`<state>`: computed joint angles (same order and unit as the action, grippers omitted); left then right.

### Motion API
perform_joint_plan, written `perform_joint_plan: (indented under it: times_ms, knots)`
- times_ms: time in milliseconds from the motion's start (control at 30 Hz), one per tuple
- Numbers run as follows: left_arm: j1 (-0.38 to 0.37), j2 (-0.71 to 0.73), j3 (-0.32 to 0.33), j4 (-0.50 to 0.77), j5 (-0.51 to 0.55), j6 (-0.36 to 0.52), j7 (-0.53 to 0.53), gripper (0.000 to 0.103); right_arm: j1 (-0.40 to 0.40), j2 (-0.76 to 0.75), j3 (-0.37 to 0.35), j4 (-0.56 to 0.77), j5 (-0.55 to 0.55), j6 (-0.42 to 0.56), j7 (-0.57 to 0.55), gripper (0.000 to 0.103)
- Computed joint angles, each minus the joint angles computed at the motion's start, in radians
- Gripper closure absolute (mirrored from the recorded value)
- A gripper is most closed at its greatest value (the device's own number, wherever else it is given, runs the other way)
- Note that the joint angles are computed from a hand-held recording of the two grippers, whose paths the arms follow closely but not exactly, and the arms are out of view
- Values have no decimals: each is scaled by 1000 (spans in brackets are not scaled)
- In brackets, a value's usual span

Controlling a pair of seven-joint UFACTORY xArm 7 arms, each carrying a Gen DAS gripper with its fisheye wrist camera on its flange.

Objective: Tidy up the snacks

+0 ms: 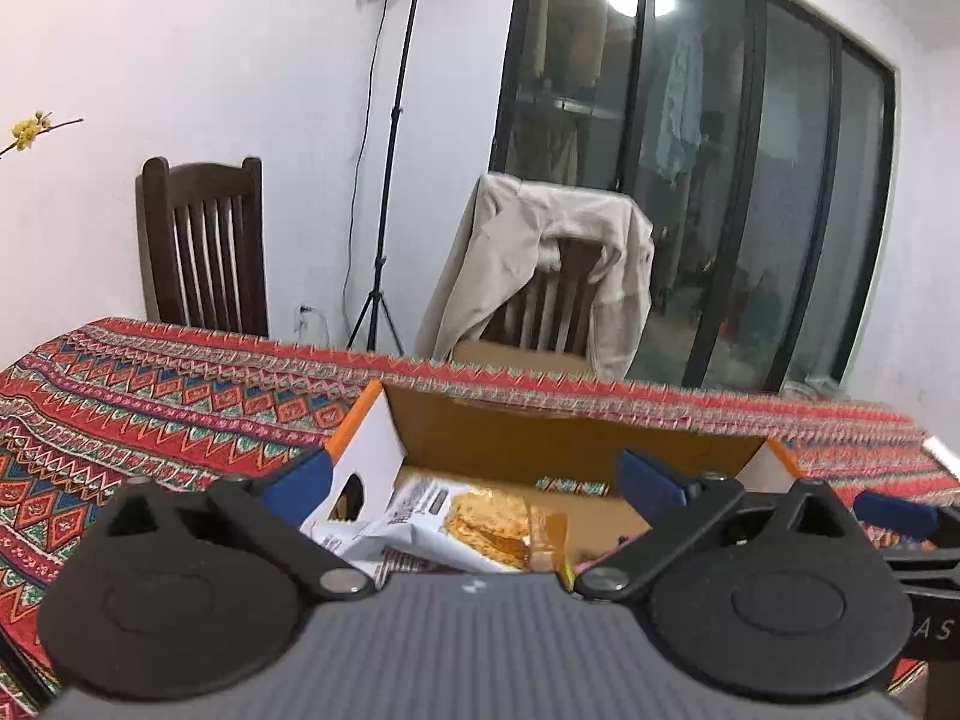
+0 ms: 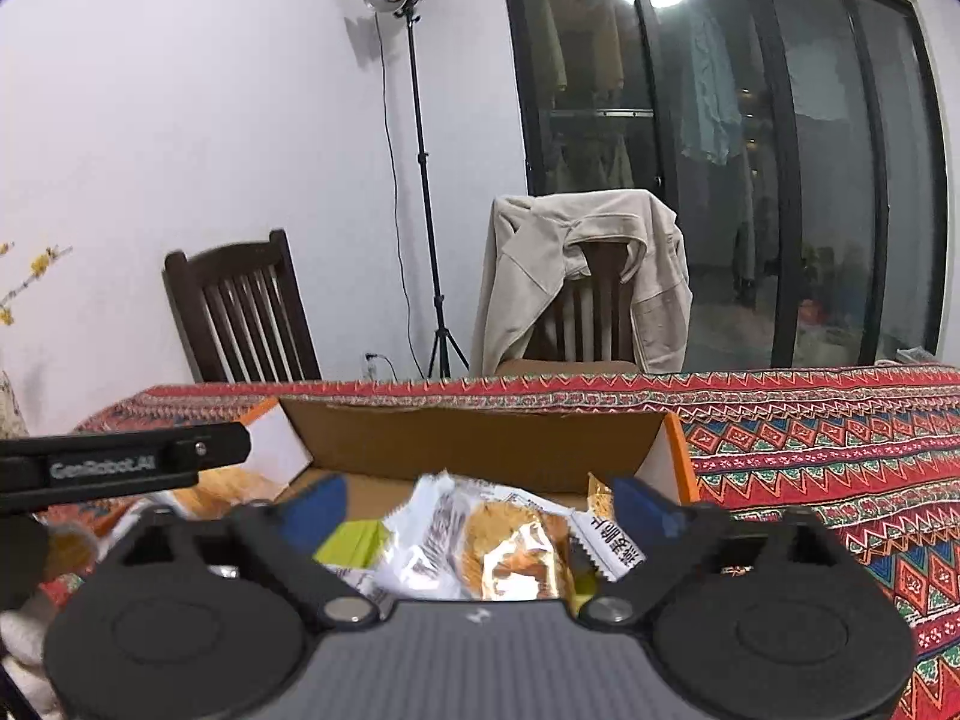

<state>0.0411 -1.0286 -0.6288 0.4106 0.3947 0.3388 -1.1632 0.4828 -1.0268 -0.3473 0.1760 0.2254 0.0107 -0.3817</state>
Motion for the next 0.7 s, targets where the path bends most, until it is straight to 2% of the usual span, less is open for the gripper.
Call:
perform_joint_plan:
  times_ms: [100, 433, 567, 700]
  knots:
    - [1, -5, 4, -10, 0, -29, -2, 0, -5, -8, -11, 2, 5, 15, -1, 0]
    - [20, -22, -22, -2, 0, -15, -20, 0, -30, -14, 5, 0, 11, 29, 7, 0]
    - [13, -52, -23, -1, 2, -2, -25, 0, -38, -40, 13, -1, 13, 42, 8, 0]
    - [-18, -92, -9, 14, 0, 48, -1, 0, -66, -100, 38, -10, 13, 75, 14, 0]
